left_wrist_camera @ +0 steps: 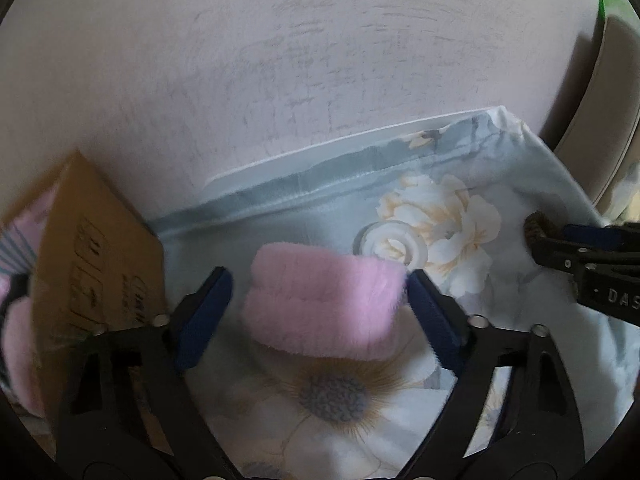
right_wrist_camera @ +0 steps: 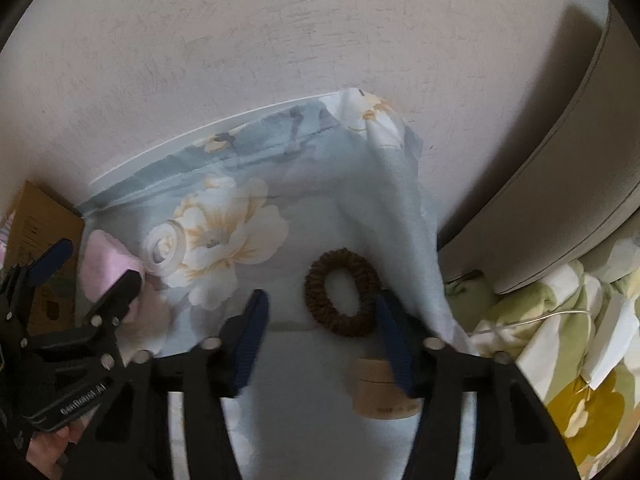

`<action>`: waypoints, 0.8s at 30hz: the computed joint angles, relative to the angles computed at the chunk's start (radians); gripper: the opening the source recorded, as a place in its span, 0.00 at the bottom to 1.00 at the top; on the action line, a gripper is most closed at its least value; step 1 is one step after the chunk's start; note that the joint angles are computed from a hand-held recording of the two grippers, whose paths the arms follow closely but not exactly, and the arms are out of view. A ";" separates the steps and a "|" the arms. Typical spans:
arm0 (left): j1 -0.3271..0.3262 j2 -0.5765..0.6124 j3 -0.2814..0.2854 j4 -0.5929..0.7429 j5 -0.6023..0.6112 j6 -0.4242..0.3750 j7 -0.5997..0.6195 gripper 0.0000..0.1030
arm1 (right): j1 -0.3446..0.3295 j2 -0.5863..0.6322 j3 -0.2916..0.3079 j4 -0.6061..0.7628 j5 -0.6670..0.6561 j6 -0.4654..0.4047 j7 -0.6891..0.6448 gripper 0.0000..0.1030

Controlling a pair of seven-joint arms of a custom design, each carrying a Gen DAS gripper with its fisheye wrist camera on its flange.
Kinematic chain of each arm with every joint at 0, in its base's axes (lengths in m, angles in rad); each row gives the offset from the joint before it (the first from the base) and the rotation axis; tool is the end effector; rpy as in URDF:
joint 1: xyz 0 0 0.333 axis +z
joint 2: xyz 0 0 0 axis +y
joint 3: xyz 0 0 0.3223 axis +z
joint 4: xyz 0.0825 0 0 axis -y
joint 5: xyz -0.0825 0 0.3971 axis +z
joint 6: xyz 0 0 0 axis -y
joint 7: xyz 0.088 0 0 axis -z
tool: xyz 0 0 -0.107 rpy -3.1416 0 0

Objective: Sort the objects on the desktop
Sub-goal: 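Grasp the pink fuzzy slipper with the left tool while the right tool grasps the brown hair tie, then lift and carry the pink slipper and hair tie over the cardboard box with both tools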

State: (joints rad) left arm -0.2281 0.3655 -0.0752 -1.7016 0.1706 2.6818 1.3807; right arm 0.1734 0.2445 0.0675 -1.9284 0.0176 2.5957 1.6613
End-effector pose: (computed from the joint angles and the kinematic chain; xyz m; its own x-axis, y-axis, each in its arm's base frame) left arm 0.6818 -0.2119 0.4517 -0.2225 -0.9748 -0.0129 -0.7905 0.1882 -0.5829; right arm 0.6379 0.1538 0.4077 0.1454 -0.9870 -0.0678 -0.9078 -0.1058 -0.4059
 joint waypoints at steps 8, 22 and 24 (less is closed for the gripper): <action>0.037 -0.036 -0.029 -0.075 -0.101 0.096 0.081 0.44 | 0.007 -0.032 -0.020 -0.068 -0.072 0.073 0.054 0.21; 0.037 -0.094 -0.032 -0.122 -0.142 0.120 0.130 0.23 | -0.025 -0.053 0.006 -0.117 -0.019 0.200 -0.033 0.05; 0.046 -0.101 -0.039 -0.124 -0.156 0.116 0.138 0.23 | -0.027 -0.057 0.007 -0.119 -0.008 0.193 -0.044 0.05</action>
